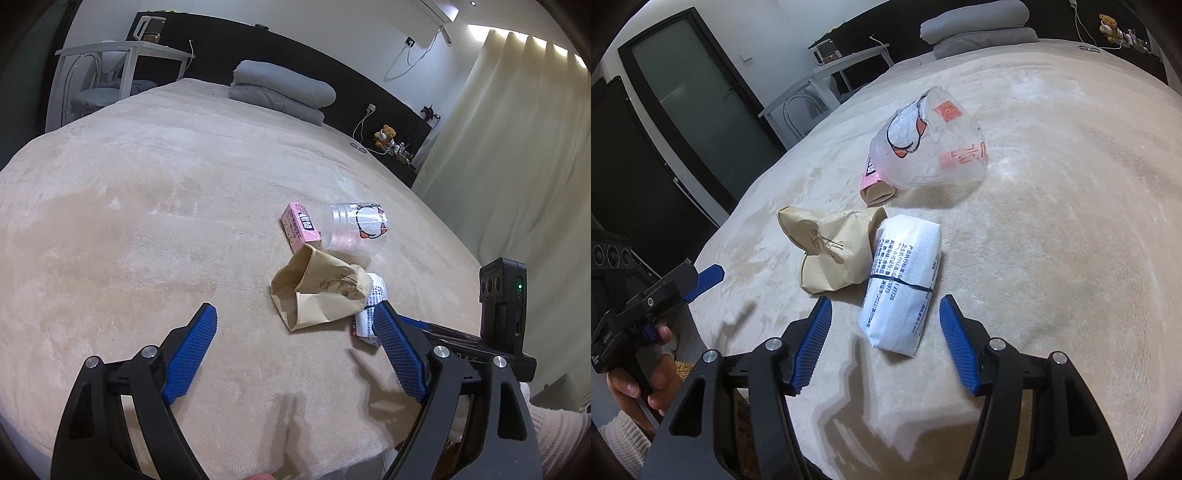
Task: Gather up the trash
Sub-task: 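Grasp the white paper-wrapped packet with the right tool while the left tool grasps the brown paper bag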
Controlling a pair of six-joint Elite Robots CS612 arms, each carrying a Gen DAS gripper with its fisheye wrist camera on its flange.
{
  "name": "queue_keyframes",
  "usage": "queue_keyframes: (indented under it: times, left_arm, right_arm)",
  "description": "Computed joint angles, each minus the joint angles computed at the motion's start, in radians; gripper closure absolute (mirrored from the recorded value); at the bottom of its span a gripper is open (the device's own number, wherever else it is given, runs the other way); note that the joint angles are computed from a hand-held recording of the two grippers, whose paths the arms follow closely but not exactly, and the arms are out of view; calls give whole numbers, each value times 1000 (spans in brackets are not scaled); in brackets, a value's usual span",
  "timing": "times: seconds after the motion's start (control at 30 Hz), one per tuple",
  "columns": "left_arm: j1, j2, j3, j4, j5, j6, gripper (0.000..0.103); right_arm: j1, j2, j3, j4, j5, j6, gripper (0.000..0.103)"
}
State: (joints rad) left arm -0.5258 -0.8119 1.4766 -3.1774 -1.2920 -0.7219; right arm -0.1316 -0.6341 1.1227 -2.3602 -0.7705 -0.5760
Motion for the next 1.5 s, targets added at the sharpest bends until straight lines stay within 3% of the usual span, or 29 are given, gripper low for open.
queue_keyframes:
  times: [0.13,0.23,0.47,0.67,0.77,1.0,1.3,1.4,1.5]
  left_arm:
    - [-2,5,-7,8,-2,11,18]
    - [-3,10,-18,20,-7,23,18]
    - [-8,24,-44,65,6,28,18]
    - [-21,43,-86,123,36,54,17]
    - [-26,55,-107,142,56,58,8]
    - [-30,88,-169,201,82,52,7]
    - [-40,150,-289,326,190,82,6]
    - [-41,172,-338,420,243,40,6]
    - [-35,180,-361,491,235,-20,6]
  right_arm:
    - [8,11,-21,13,-7,-9,47]
    - [12,21,-41,18,-28,-1,61]
    - [13,18,-36,9,-46,-6,67]
    - [1,0,1,-60,-55,-2,67]
    - [-14,-6,11,-69,-37,5,68]
    - [-46,-24,42,-99,-5,13,68]
    - [-77,-36,66,-146,36,40,68]
    - [-86,-33,60,-158,48,65,68]
    - [-90,-31,56,-165,53,82,68]
